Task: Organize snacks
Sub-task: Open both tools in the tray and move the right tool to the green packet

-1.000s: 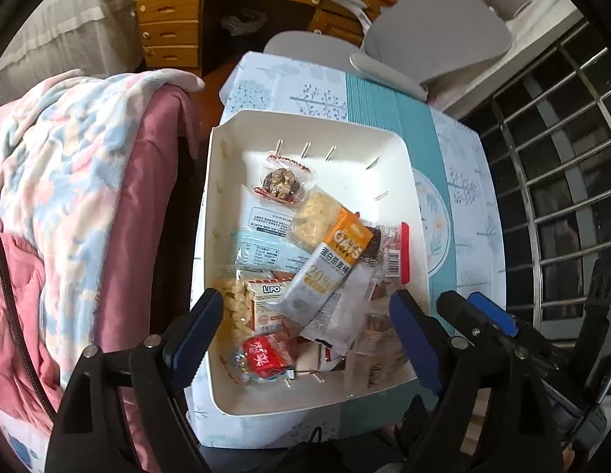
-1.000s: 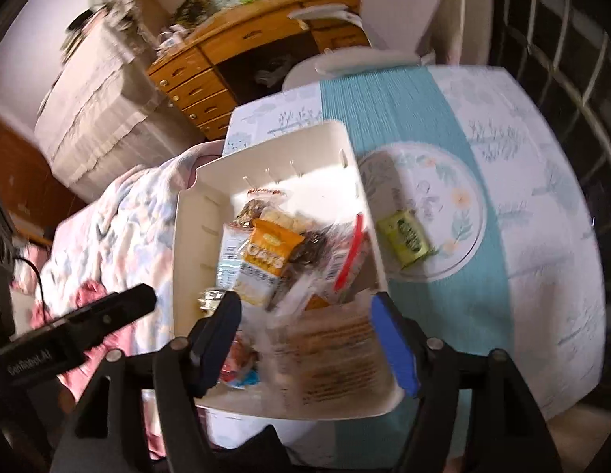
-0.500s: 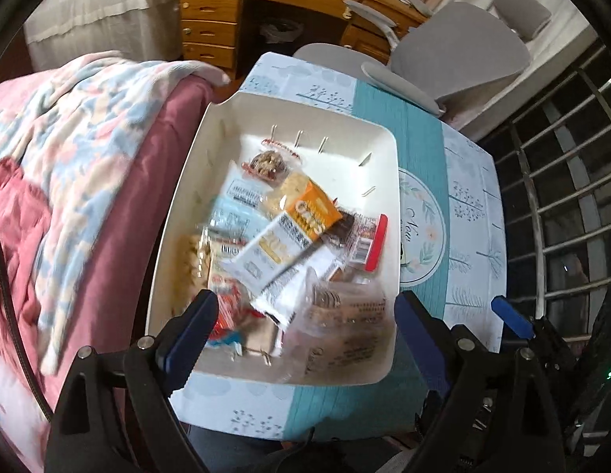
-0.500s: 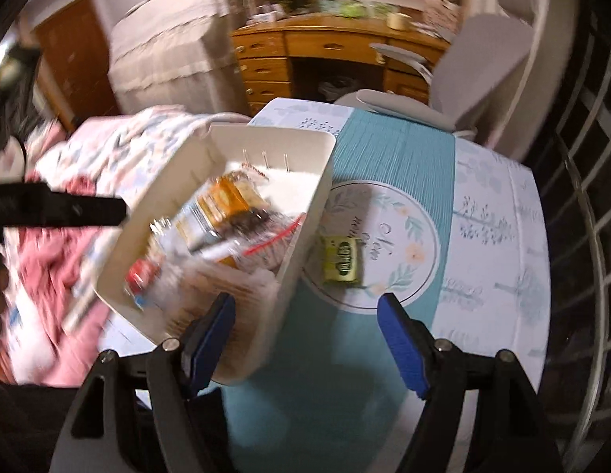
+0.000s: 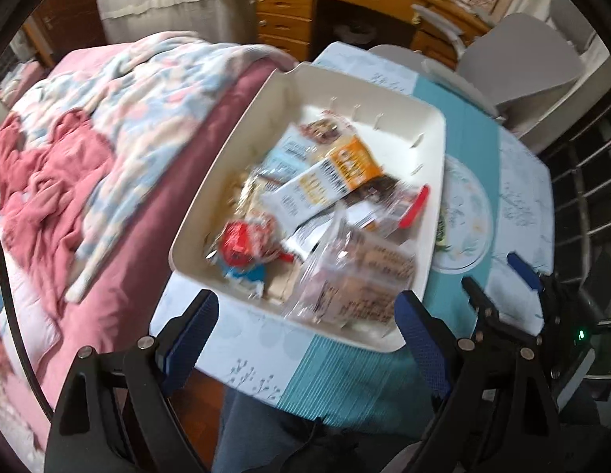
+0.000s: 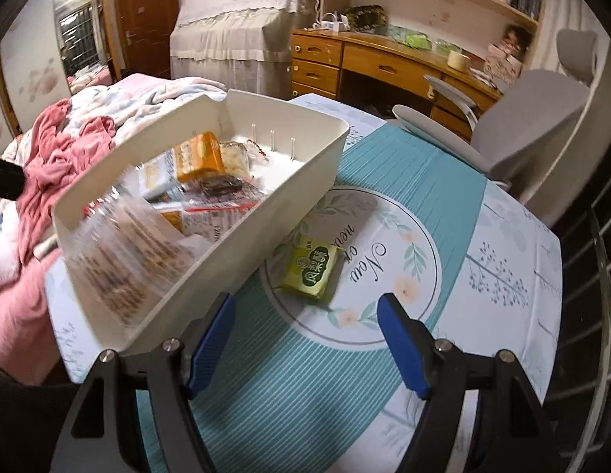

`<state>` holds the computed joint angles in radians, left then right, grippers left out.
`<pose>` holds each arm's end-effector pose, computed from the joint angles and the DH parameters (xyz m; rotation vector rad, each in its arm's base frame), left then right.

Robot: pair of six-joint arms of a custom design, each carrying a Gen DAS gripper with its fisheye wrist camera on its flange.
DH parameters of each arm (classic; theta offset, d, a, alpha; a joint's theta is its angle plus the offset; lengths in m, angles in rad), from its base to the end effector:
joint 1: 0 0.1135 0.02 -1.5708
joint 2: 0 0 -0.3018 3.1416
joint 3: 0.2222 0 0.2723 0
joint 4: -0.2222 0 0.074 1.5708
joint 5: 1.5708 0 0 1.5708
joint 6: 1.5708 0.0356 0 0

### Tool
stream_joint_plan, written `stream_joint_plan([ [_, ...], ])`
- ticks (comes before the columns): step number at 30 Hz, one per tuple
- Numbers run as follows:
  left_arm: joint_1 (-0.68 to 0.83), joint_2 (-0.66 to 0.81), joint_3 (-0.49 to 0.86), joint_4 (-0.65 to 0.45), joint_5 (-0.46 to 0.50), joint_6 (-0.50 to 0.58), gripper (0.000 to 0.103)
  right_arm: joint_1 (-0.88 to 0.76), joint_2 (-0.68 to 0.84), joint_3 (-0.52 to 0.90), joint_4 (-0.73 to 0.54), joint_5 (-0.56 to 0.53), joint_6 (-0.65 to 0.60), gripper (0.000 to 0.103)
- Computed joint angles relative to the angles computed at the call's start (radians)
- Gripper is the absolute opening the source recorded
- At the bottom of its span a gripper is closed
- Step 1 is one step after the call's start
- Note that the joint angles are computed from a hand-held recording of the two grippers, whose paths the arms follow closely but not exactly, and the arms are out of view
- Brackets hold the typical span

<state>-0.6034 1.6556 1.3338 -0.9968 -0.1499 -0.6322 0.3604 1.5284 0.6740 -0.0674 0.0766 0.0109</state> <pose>0.2861 -0.1907 0.2814 -0.0681 2.8490 -0.0348 0.2752 0.1008 0.1669 -0.4012 2.4572 0.0608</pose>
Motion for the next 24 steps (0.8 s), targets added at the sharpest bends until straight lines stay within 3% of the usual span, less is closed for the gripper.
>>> stream_joint_plan([
  [8, -0.049, 0.017, 0.022, -0.083, -0.048, -0.072, 0.09, -0.045, 0.182, 0.006, 0.186, -0.049, -0.062, 0.075],
  [16, -0.084, 0.044, 0.053, -0.116, -0.041, -0.068, 0.09, -0.08, 0.316, 0.073, 0.227, -0.115, -0.064, 0.074],
  [24, -0.111, 0.053, 0.065, -0.111, -0.033, -0.05, 0.09, -0.08, 0.388, 0.134, 0.207, -0.163, -0.047, 0.059],
])
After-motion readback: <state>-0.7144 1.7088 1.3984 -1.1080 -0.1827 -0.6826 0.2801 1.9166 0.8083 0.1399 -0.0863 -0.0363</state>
